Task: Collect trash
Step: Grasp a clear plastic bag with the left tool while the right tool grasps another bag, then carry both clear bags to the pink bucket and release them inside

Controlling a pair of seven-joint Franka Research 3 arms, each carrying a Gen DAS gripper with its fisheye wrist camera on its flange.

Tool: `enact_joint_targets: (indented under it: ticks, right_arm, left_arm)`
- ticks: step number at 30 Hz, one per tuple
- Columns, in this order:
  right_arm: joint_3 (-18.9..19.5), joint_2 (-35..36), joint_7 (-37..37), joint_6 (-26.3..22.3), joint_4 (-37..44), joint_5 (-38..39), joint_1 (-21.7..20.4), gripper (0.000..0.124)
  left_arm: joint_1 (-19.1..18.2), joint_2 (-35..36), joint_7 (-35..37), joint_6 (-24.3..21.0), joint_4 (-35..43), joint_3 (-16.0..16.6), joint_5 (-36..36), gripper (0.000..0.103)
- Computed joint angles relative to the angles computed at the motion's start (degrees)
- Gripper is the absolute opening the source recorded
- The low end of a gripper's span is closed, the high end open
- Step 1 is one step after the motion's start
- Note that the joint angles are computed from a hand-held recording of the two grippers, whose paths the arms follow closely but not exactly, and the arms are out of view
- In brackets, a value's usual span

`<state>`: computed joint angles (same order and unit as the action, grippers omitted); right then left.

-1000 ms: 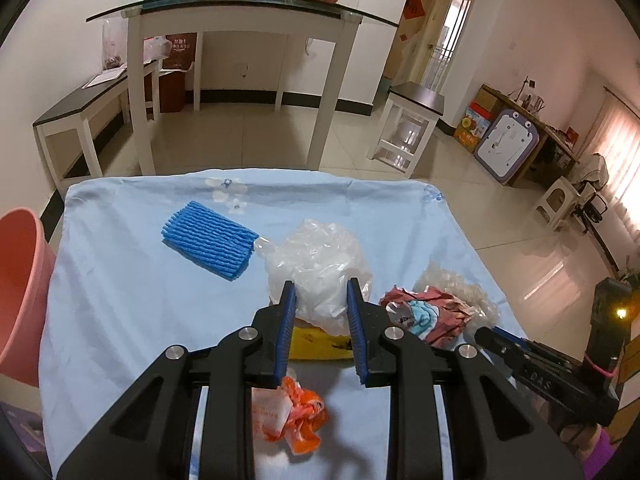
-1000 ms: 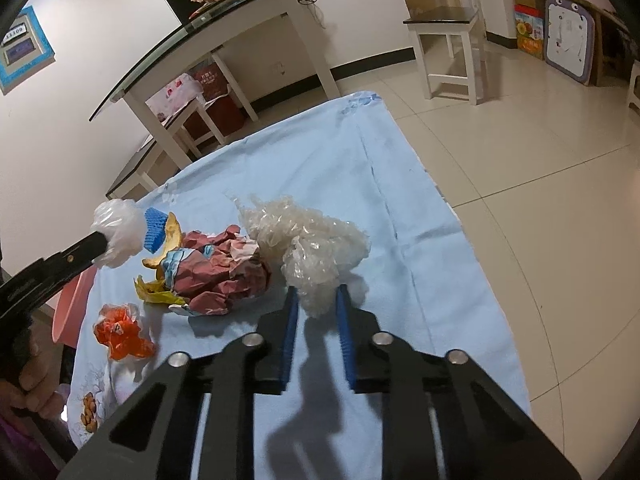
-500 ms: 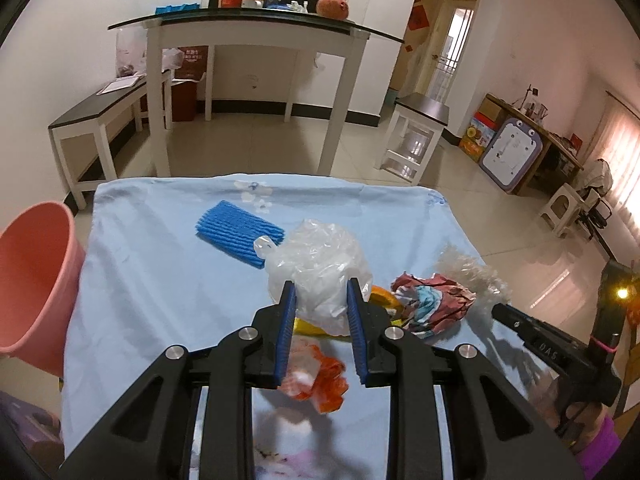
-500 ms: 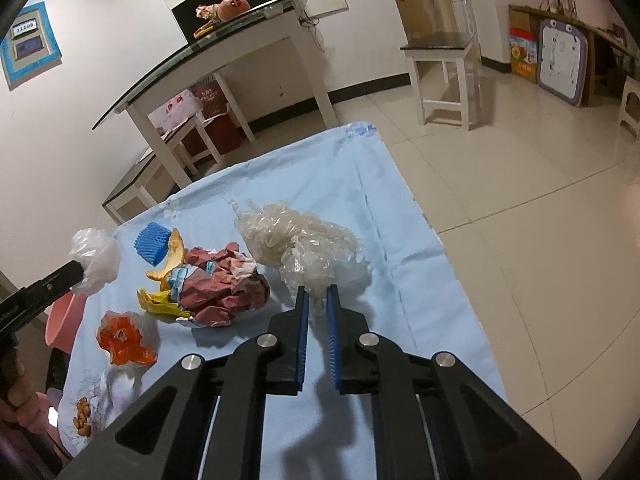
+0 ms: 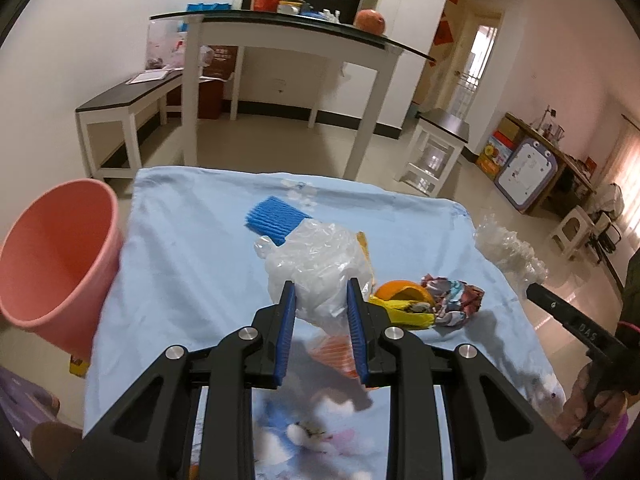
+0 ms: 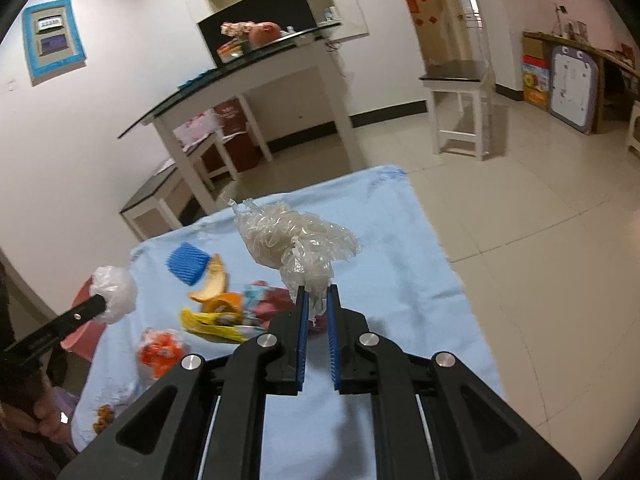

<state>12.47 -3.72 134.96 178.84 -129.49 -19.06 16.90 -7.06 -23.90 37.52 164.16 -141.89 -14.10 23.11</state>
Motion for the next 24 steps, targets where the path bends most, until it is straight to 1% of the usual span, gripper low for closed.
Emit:
enact_joint_targets:
  ticks: [6,12,14,18,24]
  right_arm:
    - [-0.8,2.6,-11.6,-0.1,4.4,10.4,5.7,0.008]
    - [-1.2,6.1,-19.0,-2.2,10.4,15.4,10.7,0.008]
    - [-0.9,7.9,-22.1,-3.3,13.0,18.1,12.2,0.008]
    - [0.9,12.0,-30.6,-6.2,19.4,26.1,14.1,0.009]
    - [0.2,17.8,-35.0,-10.4,28.5,27.7,18.7,0.009]
  left_arm:
    - [1.9,-4.7,-1.7,-0.5,-3.2,0.0,1.1,0.025]
    - [3.3,-10.2,-2.9,-1.5,-7.3,0.6,0.9,0.025]
    - [3.7,-12.0,-3.3,-2.1,-8.4,0.7,0.7,0.025]
    - [4.8,-16.0,-3.8,-3.2,-11.1,1.2,0.7,0.025]
    - [6.8,-21.7,-4.2,-4.9,-14.7,2.4,0.5,0.025]
